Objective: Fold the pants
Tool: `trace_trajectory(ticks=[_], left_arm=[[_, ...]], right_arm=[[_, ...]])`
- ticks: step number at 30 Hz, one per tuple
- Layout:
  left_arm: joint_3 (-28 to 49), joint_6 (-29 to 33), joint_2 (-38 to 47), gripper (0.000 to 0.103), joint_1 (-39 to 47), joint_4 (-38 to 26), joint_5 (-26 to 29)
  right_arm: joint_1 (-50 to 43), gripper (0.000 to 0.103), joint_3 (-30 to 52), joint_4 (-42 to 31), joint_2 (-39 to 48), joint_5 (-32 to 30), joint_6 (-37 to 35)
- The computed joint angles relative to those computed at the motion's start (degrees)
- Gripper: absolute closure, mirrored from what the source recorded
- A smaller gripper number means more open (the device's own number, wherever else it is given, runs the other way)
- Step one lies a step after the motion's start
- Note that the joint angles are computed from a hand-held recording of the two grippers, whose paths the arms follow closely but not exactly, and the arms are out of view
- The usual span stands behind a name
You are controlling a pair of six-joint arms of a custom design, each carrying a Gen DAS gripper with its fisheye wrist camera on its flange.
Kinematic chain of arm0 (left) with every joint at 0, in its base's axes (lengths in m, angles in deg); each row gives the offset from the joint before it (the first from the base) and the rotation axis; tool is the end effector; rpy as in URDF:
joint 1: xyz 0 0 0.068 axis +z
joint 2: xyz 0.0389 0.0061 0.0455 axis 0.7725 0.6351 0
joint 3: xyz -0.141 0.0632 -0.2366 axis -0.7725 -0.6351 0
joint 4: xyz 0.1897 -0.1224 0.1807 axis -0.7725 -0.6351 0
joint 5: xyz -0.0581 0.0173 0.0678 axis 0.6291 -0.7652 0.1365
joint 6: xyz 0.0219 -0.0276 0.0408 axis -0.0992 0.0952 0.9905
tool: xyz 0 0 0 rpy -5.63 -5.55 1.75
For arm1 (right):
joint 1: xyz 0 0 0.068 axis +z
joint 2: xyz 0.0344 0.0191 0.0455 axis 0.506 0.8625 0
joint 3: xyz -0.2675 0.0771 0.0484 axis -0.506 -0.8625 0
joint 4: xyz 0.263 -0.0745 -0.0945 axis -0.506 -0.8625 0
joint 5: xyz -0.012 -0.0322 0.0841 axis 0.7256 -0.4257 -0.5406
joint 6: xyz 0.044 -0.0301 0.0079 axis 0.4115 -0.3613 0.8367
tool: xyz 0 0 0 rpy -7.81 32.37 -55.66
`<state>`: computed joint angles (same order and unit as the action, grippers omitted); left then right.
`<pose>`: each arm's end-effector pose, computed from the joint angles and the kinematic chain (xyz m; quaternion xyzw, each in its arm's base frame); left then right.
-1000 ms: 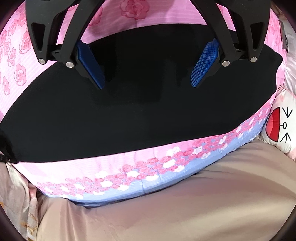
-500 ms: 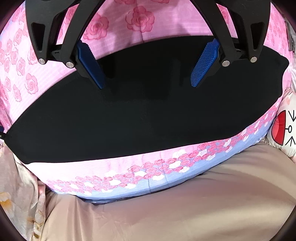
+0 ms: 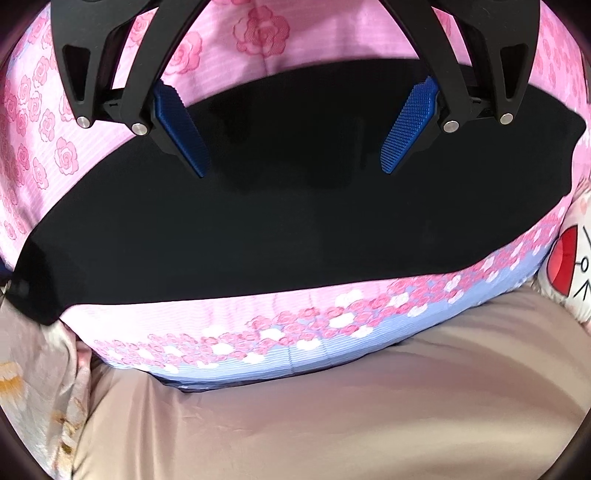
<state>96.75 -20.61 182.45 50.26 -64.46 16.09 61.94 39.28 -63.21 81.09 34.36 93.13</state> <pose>0.4307 -0.0128 0.0576 0.3016 0.8874 -0.0494 0.3453 0.2065 0.0997 0.0659 0.4185 0.7792 0.0665 0.4618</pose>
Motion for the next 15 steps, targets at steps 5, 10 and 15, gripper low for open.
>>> trace_trajectory(ticks=[5,10,15], left_arm=[[2.5,-0.2,2.4,0.011,-1.8,0.3,-1.6],[5.4,-1.3,3.8,0.011,-0.7,-2.3,-0.9],[8.1,-1.9,3.8,0.011,3.2,-5.0,2.1]], right_arm=[[6.3,0.086,11.3,-9.4,-5.7,4.1,-9.9],[7.5,0.086,23.3,-9.7,0.3,-0.5,-19.3],[8.4,0.086,39.1,-11.9,12.1,-7.3,-26.4]])
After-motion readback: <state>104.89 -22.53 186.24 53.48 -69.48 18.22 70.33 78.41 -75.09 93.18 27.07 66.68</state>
